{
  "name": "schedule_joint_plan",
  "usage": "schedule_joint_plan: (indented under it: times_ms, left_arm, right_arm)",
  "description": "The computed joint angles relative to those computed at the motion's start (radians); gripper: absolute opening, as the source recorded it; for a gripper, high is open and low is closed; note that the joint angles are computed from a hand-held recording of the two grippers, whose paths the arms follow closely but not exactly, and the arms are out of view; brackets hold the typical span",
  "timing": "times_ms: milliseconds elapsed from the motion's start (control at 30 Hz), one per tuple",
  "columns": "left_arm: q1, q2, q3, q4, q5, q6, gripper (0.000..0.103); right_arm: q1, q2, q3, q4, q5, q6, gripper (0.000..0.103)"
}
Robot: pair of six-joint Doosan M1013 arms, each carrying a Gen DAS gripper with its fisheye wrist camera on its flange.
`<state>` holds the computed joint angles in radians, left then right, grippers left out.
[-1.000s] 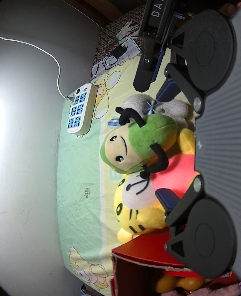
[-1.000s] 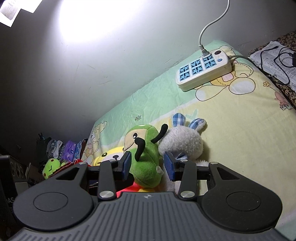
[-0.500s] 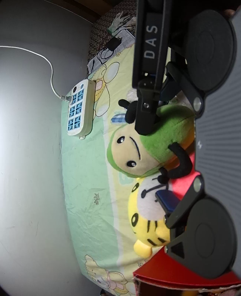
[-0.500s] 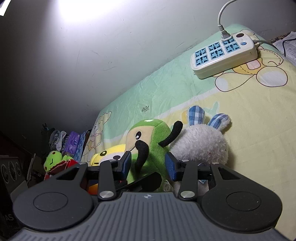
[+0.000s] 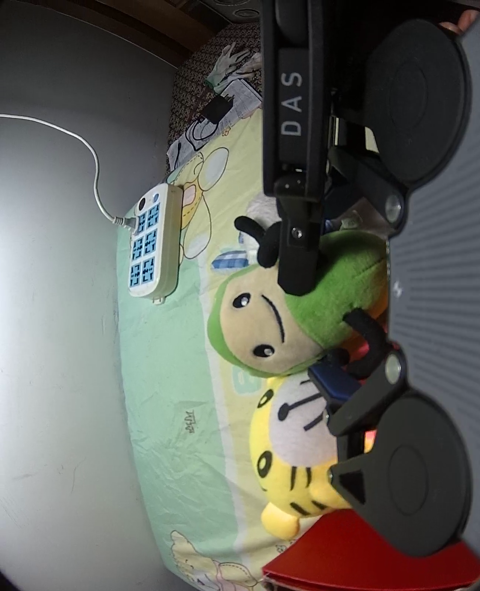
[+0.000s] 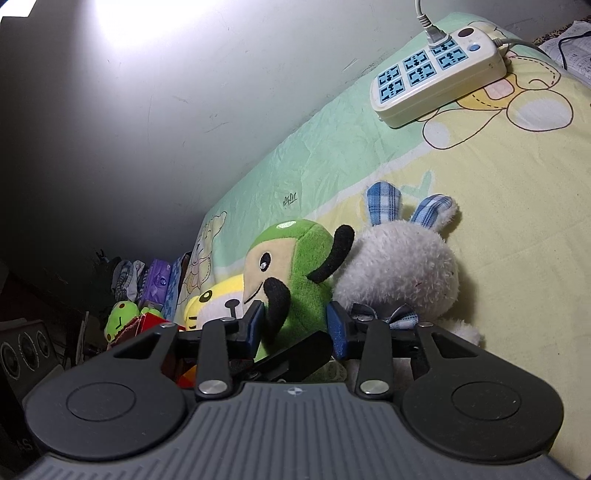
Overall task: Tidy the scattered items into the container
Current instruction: 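Close the left tool on the green bean doll while the right tool grips its other side, then lift the green bean doll with both tools and carry it over the red box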
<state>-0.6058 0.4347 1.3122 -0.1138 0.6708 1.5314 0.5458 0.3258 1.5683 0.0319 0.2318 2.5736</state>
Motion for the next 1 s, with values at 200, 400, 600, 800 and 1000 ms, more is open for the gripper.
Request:
schedule_joint_plan:
  times_ms: [200, 400, 600, 800, 1000]
  left_arm:
    - [-0.007, -0.050, 0.053, -0.058, -0.011, 0.070, 0.083]
    - [-0.010, -0.106, 0.122, -0.196, 0.023, 0.183, 0.085]
    - [-0.032, -0.147, 0.192, -0.240, 0.073, 0.230, 0.085]
    - [-0.035, -0.174, 0.244, -0.291, 0.118, 0.241, 0.085]
    - [-0.034, -0.180, 0.263, -0.286, 0.093, 0.234, 0.091]
  right_arm:
    - [0.023, -0.042, 0.033, -0.057, 0.011, 0.078, 0.039]
    - [0.063, -0.092, 0.072, -0.095, 0.074, 0.111, 0.038]
    - [0.107, -0.126, 0.128, -0.153, 0.112, 0.233, 0.038]
    - [0.137, -0.141, 0.160, -0.124, 0.130, 0.249, 0.038]
    - [0.151, -0.140, 0.161, -0.217, 0.129, 0.325, 0.042]
